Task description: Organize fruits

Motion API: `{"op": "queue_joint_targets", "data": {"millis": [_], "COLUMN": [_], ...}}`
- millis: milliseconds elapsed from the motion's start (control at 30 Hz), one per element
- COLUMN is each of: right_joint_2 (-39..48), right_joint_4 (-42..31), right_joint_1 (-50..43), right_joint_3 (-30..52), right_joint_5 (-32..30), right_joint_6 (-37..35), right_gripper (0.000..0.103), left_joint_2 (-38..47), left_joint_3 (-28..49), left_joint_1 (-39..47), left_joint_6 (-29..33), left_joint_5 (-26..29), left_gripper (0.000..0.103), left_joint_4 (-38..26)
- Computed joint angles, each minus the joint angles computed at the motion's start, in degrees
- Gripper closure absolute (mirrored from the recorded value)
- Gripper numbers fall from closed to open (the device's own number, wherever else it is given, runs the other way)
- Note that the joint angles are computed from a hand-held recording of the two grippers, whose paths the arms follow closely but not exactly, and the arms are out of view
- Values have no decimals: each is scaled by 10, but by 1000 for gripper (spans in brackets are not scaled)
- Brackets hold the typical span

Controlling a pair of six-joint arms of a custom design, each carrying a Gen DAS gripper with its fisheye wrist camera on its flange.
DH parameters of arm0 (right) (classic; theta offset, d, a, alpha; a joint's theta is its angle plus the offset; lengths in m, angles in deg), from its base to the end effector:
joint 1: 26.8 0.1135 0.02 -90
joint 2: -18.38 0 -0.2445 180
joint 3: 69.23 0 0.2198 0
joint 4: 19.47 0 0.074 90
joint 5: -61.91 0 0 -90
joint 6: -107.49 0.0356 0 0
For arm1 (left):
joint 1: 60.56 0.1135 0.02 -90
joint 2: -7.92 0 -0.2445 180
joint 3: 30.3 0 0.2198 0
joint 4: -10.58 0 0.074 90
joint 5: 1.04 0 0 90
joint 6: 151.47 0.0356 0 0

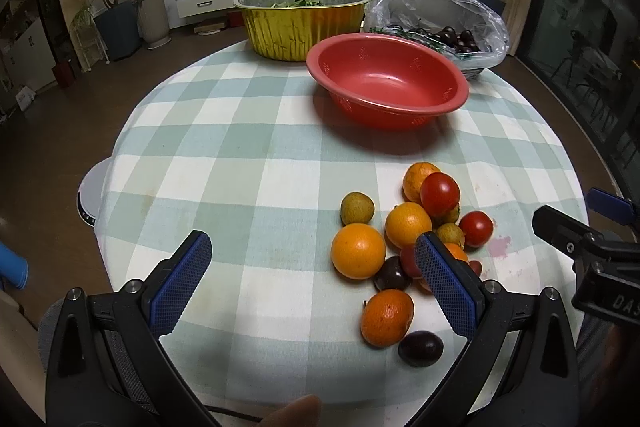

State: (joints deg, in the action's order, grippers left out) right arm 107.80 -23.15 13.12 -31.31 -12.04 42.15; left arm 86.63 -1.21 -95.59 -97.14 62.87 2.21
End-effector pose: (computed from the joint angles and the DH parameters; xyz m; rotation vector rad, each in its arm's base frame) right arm 0.1721 0.1312 0.0971 -0.2207 2.4740 0.1199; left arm 0.1488 -0.0852 0.0960 -0.1752 2.4310 0.0560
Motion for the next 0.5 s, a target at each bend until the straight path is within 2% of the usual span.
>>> {"op": "queue_joint_targets", "data": {"millis": [67,200,267,300,367,433,500], "right_joint_2": [-6,-10,-17,-12,-4,11,29], "right_joint_4": [2,26,44,56,81,110,135], "right_joint_1": [-3,-27,-37,-40,-44,-49,-50], "right_joint_3": [-7,-21,-36,-40,-54,-66,-77], "right_joint_5": [-4,-39,-55,-64,-82,-96,-116], "right_joint_6": [-5,-31,-48,-57,-75,-89,-101], "right_gripper": [7,7,7,7,7,7,7], "left_joint_2": [-19,-78,-100,-118,-117,-78,-19], "left_joint_3": [-20,-89,-108,-118,-111,-94,-83], "left_joint_1": [3,37,16,-19,-61,-80,-96], "left_joint_6": [11,69,76,76,70,60,36], "left_joint_5": [12,107,91,56,28,37,45], "left_gripper": [0,0,0,0,0,0,0], "left_joint_4": [17,90,93,85,52,32,43]}}
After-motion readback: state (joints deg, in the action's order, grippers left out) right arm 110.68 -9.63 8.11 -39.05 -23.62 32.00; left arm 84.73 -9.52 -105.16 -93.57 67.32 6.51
